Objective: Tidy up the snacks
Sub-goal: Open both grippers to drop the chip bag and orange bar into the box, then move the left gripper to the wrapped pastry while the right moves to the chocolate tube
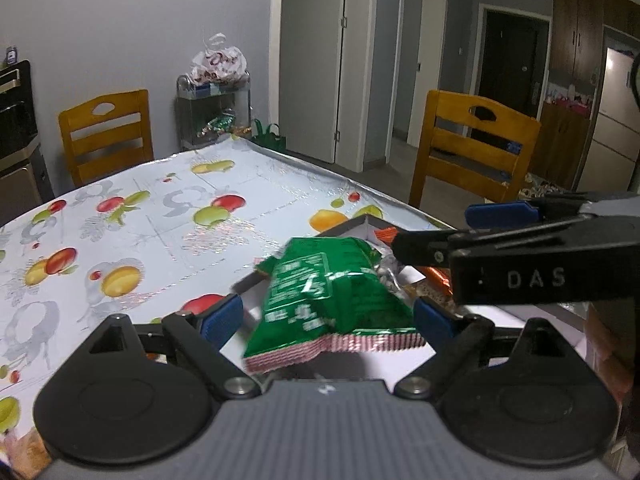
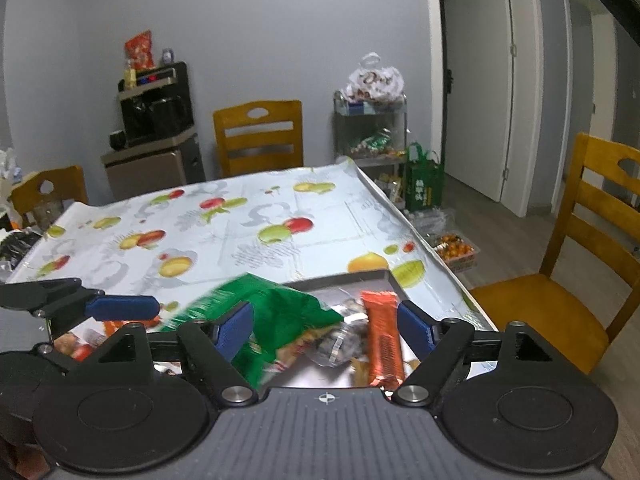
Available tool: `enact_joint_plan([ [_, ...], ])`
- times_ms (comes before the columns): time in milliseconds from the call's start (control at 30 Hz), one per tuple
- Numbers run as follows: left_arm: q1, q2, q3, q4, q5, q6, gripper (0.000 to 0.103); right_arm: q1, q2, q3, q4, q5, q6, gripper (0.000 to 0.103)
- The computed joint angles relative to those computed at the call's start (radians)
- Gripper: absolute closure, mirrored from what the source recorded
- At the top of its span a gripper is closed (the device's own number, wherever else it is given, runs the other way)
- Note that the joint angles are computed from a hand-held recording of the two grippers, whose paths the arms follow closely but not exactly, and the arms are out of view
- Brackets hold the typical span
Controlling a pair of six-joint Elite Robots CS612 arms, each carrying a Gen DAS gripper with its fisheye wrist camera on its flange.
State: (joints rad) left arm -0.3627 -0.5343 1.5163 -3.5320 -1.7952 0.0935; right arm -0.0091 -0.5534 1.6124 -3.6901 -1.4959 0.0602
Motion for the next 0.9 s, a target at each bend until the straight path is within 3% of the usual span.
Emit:
enact_joint_plan([
  [300, 0.055, -0.042, 0.094, -0.076, 0.015, -0.03, 0.006, 0.037, -0.01, -0.008, 0.001, 0.05, -0.043, 0.019],
  [600, 0.105, -0.063, 0.18, -0.174, 0.146, -0.02, 0.006, 0.07, -0.011, -0.026, 0.031, 0.086, -0.085, 0.019],
  [900, 0.14, -0.07, 0.223, -0.172, 0.195, -0.052, 0.006, 0.086, -0.012, -0.026, 0.054, 0.102, -0.12, 0.019],
])
